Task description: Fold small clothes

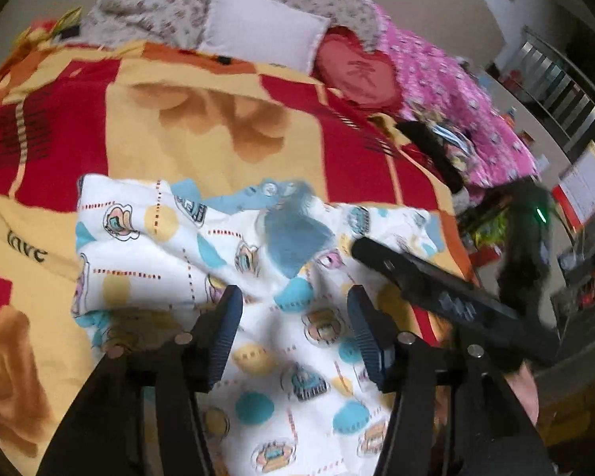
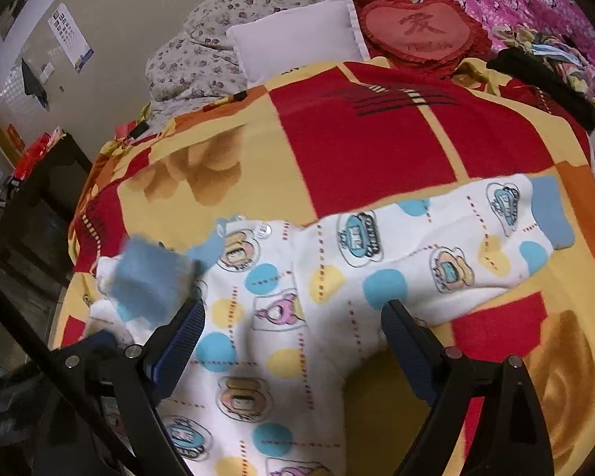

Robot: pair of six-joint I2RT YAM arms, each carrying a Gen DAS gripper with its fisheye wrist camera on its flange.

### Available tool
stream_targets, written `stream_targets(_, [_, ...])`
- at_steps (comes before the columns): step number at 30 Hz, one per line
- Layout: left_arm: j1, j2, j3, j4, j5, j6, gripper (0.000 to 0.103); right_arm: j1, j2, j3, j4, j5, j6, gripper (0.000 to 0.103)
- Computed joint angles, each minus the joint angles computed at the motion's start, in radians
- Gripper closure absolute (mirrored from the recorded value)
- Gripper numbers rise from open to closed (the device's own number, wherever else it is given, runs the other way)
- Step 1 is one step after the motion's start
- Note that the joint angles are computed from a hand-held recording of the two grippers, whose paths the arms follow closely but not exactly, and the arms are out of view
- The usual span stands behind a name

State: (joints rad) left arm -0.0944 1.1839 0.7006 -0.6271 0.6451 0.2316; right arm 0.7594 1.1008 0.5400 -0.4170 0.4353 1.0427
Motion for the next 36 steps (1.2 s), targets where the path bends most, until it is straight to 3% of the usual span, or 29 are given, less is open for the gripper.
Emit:
stream_targets(7, [0.214, -0.044, -0.069, -0.032, -0.084, 0.160, 0.045, -0.006, 0.050, 0.021, 0.047, -0.033, -0.038, 0.007])
stream_targets(15, [0.306, 0.001, -0.107, 0.089, -0.166, 0.129, 0.045, -0.053, 0.229, 0.049, 0.167, -0.109, -0.095, 0.007])
stream_targets(17, [0.314, 0.010, -0.089, 0.076, -0.142, 0.135, 0.045, -0.049, 0.274, 0.079, 0.156, -0.094, -0.122, 0.016])
stream_targets(18, [0.316, 0.020, -0.076, 0.061, -0.125, 0.139, 0.045, -0.051, 0.287, 0.084, 0.166, -0.099, -0.143, 0.035])
stream_targets(19, [0.322, 0.044, -0.055, 0.034, -0.089, 0.143, 0.044, -0.051, 0.297, 0.088, 0.177, -0.105, -0.160, 0.046])
stream_targets(20, [0.323, 0.062, -0.040, 0.013, -0.062, 0.140, 0.044, -0.046, 0.304, 0.095, 0.173, -0.096, -0.166, 0.047])
stream_targets(21, [0.330, 0.081, -0.025, -0.008, -0.031, 0.140, 0.044, -0.042, 0.303, 0.092, 0.189, -0.092, -0.185, 0.060])
stream_targets(22, [0.341, 0.104, -0.008, -0.031, 0.009, 0.138, 0.044, -0.047, 0.296, 0.083, 0.212, -0.109, -0.200, 0.080])
stream_targets(23, [0.342, 0.120, 0.004, -0.041, 0.033, 0.123, 0.043, -0.053, 0.287, 0.073, 0.229, -0.127, -0.205, 0.087])
stream_targets(27, [0.349, 0.217, 0.065, -0.051, 0.143, 0.006, 0.042, -0.045, 0.255, 0.053, 0.258, -0.113, -0.212, 0.093])
stream_targets(31, [0.302, 0.245, 0.061, 0.046, 0.084, -0.149, 0.042, -0.056, 0.209, 0.031, 0.270, -0.120, -0.213, 0.095])
stream_targets(36, [0.325, 0.276, 0.055, 0.042, 0.099, -0.185, 0.042, -0.071, 0.166, 0.021, 0.247, -0.133, -0.219, 0.096])
